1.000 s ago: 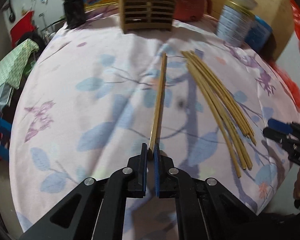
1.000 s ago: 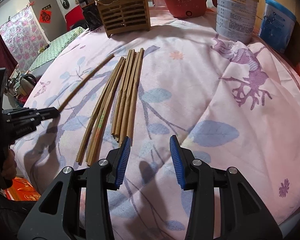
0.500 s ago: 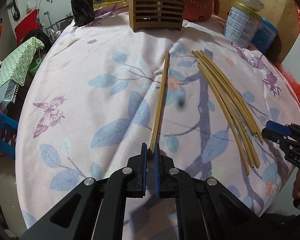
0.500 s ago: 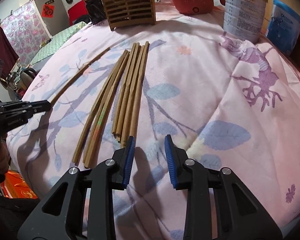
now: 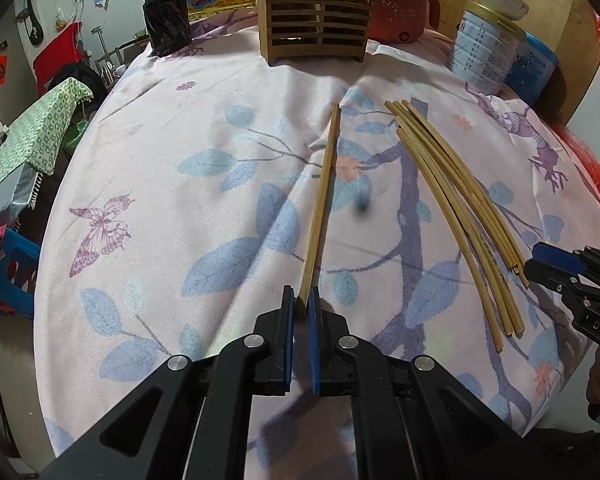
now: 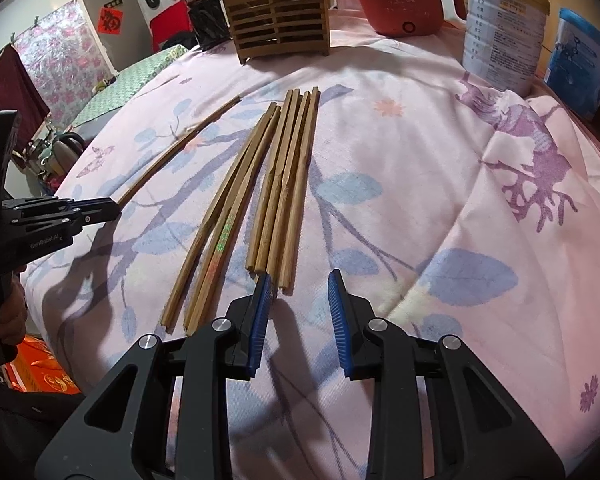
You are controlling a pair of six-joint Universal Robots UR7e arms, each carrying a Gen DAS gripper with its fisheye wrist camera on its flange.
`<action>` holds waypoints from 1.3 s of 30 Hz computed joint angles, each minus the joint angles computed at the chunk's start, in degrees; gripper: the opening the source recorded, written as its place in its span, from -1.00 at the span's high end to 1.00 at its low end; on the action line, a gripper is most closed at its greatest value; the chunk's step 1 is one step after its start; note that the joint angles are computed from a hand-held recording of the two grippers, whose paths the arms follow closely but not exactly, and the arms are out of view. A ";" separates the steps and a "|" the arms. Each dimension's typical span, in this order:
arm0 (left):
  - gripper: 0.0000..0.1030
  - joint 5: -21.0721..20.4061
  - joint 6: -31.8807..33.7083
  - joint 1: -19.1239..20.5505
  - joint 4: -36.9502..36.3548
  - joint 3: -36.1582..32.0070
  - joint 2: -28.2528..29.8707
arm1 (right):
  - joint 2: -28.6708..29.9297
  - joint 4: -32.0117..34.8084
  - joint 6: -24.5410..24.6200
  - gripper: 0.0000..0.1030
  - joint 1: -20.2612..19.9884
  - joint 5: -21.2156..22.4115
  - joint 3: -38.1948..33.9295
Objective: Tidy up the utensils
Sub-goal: 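Close the right tool on a chopstick while the left tool holds its own, then carry both chopsticks up to the wooden holder and insert them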
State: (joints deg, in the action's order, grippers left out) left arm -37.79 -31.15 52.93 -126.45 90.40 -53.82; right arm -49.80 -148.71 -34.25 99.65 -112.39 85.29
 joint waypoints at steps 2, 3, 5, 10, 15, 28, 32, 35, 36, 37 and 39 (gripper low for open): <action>0.85 0.23 -0.02 -0.04 0.01 -0.03 0.12 | 0.37 -0.02 0.01 0.56 -0.10 1.03 -0.43; 0.85 0.30 -0.07 -0.04 0.03 -0.06 0.16 | 0.52 0.48 0.45 0.63 -0.20 1.47 -0.81; 0.85 0.27 -0.23 -0.07 0.13 -0.14 0.24 | 0.59 2.31 2.42 0.71 -0.48 2.22 -1.78; 0.85 0.31 -0.33 -0.07 0.26 -0.20 0.26 | -0.03 3.19 4.38 0.74 -1.39 3.31 -1.88; 0.84 1.24 -0.42 -0.20 0.69 -0.35 0.54 | 0.72 -2.54 -1.72 0.69 -0.04 0.10 0.42; 0.87 2.29 2.04 -1.69 -1.96 -2.51 0.47 | -0.59 -5.18 0.39 0.88 0.31 1.41 -3.65; 0.88 4.15 4.45 -2.67 -1.90 -7.34 0.99 | 0.20 -4.61 1.71 0.88 1.25 4.07 -9.01; 0.88 4.95 6.43 -3.15 -1.46 -12.59 1.92 | 1.17 -3.59 1.43 0.88 2.19 6.15 -13.44; 0.88 5.31 7.22 -3.29 -1.34 -13.94 2.25 | 1.76 -3.00 1.44 0.88 2.53 6.84 -15.21; 0.88 5.95 8.81 -3.51 -1.36 -16.41 2.96 | 2.11 -2.43 1.41 0.88 2.76 7.50 -16.64; 0.89 6.46 11.06 -3.71 -1.12 -20.49 4.37 | 3.40 -1.11 1.34 0.88 3.31 8.63 -20.09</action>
